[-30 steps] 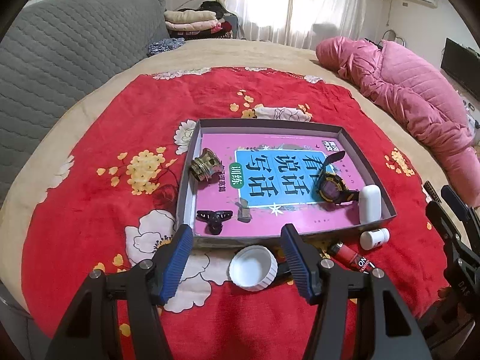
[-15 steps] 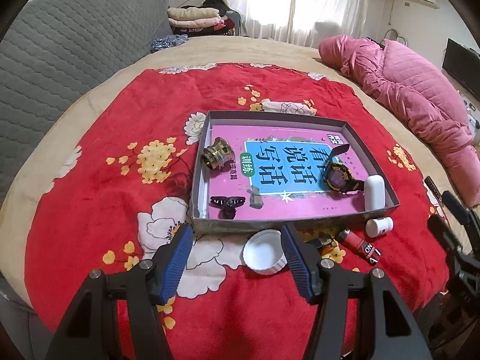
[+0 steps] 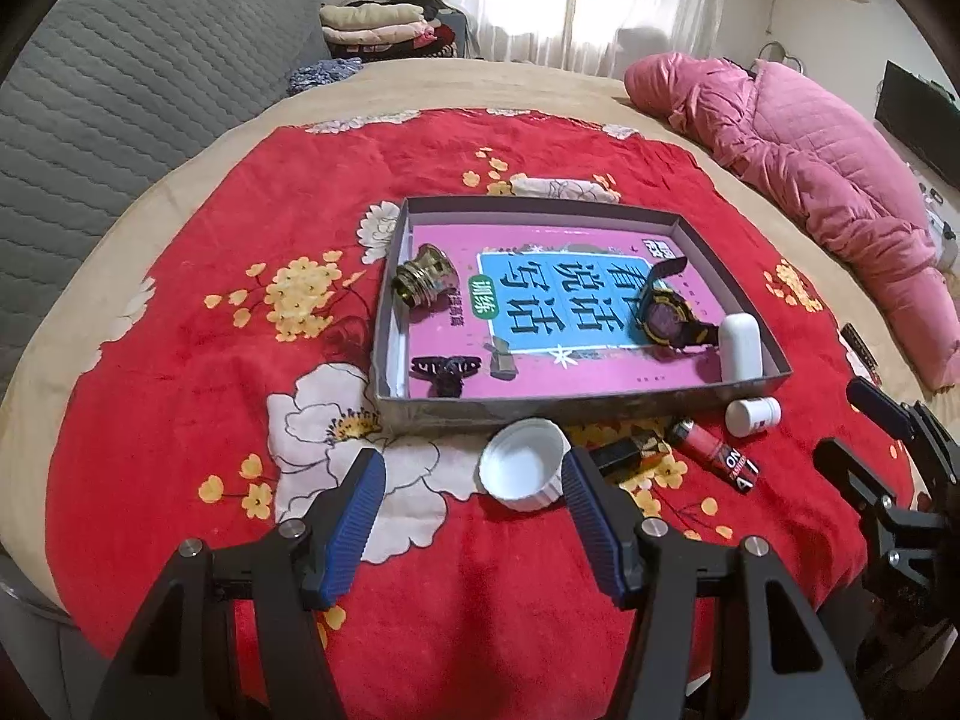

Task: Organize rigid objects
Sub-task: 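Move the open right tool toward the red lighter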

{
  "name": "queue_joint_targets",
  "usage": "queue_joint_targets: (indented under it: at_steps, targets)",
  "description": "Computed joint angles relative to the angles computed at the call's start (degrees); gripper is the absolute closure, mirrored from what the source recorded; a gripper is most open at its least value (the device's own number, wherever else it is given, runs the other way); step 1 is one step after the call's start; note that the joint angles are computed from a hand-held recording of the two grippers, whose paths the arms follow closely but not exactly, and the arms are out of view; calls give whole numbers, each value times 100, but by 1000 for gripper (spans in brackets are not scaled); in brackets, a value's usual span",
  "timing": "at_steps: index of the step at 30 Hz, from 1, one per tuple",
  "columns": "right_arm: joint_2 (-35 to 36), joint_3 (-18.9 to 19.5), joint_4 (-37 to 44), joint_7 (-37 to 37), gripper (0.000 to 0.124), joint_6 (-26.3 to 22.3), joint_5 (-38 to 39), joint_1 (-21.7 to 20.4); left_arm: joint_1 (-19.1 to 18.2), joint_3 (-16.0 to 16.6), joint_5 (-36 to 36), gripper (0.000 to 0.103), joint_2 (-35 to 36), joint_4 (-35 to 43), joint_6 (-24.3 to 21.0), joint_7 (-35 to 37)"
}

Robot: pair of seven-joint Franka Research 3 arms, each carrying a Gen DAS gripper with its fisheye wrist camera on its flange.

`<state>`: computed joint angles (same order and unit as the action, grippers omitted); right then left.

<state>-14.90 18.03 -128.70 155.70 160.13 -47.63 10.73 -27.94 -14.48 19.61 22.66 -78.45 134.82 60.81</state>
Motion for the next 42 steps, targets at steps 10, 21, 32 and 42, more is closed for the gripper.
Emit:
queue_joint_targets:
  at_steps: [10,21,32,42]
  targets:
    - [115,-130,-3,-499,47,-32,548,157,30,-75,-191,42,24,-37,5,178]
    - [226,-244,-29,-885,47,-49,1019,271,24,-118,-388,42,85,-46,-63,314]
    - [470,-446,-74,-1797,47,137,1984,469,19,-118,-444,42,107,-58,-97,355]
    - [794,-643,14,-2447,47,242,2566,669,31,-116,-483,42,160,-78,-113,364]
